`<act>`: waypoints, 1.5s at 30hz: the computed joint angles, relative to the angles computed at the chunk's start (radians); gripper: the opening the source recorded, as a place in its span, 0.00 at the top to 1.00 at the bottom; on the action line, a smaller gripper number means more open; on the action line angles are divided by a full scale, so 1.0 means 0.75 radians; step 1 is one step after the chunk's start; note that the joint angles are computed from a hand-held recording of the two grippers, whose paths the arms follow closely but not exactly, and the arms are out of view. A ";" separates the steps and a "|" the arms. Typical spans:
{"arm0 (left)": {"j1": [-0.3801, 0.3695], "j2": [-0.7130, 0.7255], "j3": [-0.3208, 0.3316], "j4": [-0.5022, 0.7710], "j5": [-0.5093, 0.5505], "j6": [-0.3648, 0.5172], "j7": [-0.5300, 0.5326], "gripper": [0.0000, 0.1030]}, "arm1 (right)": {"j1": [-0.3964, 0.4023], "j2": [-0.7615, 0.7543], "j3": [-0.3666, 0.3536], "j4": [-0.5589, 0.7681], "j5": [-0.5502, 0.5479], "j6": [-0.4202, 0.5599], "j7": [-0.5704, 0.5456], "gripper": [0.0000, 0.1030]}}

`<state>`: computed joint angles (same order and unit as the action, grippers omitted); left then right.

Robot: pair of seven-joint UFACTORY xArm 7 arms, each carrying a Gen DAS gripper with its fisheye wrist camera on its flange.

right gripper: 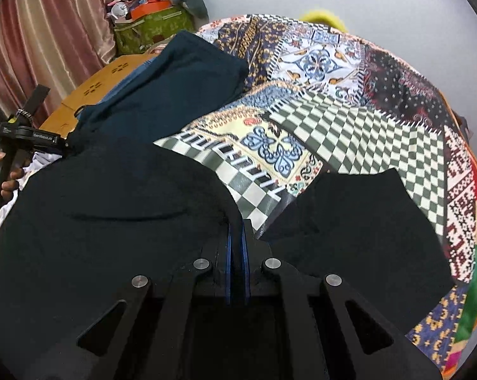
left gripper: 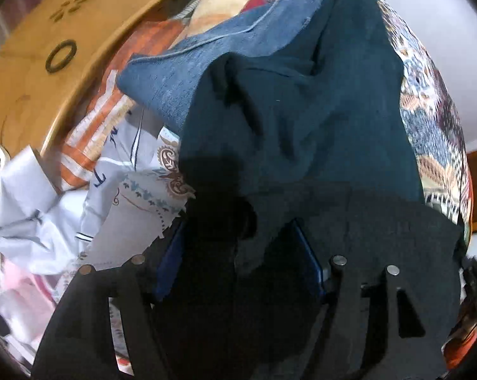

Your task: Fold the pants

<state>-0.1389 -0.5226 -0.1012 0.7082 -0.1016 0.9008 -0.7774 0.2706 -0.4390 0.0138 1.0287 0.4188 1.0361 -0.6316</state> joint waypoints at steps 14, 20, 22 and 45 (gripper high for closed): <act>0.081 -0.140 -0.189 0.240 0.434 0.189 -0.161 0.91 | 0.026 -0.068 0.007 0.089 0.003 -0.169 0.015 0.96; 0.067 -0.204 -0.221 0.344 0.501 0.285 -0.097 0.91 | 0.045 -0.157 -0.010 0.122 -0.030 -0.109 0.029 0.96; 0.054 -0.248 -0.243 0.340 0.501 0.326 -0.081 0.91 | 0.052 -0.205 -0.019 0.103 -0.042 -0.068 0.018 0.96; -0.110 -0.827 -0.483 0.179 0.211 0.842 -0.177 0.93 | 0.043 -0.818 -0.100 -0.184 -0.020 0.467 0.191 0.96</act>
<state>-0.2216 -1.1427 -0.4638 0.8423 0.0567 1.5325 -0.9105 0.3026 -1.0526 -0.0610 0.8908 0.4036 1.3862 -0.4885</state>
